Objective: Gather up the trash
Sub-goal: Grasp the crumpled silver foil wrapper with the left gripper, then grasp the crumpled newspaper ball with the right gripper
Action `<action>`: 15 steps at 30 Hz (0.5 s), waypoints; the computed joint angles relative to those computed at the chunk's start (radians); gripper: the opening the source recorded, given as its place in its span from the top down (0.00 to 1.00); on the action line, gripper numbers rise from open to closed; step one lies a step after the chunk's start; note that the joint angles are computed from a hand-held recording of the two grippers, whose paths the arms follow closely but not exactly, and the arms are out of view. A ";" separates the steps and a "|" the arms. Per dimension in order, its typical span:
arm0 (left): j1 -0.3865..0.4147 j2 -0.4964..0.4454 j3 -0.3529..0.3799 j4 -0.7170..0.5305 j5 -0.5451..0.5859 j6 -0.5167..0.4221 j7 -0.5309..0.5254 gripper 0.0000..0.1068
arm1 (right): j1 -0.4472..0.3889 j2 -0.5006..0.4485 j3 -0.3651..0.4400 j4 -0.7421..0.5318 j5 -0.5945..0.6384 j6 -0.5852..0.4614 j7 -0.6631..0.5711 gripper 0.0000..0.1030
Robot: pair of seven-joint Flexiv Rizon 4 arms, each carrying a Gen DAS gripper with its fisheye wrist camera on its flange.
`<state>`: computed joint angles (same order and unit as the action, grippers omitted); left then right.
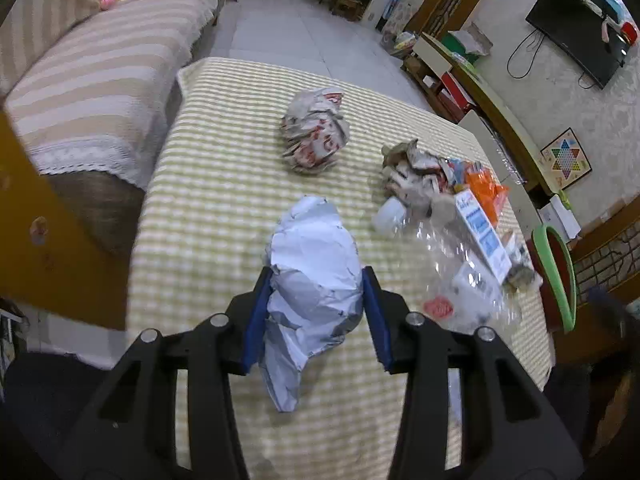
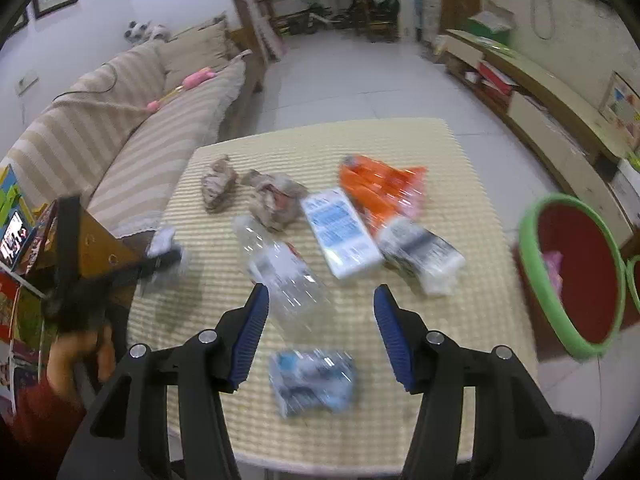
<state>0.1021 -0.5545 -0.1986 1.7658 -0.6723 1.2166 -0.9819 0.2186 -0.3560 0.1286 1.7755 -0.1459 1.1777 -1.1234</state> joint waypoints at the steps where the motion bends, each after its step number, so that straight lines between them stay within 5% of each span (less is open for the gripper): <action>1: 0.008 0.018 -0.008 0.031 -0.014 0.015 0.012 0.60 | -0.006 -0.030 0.015 -0.042 0.019 -0.010 -0.021 0.44; 15: 0.021 0.033 -0.048 0.102 -0.096 0.081 0.103 0.60 | 0.065 -0.422 -0.006 -0.596 0.005 -0.275 -0.090 0.42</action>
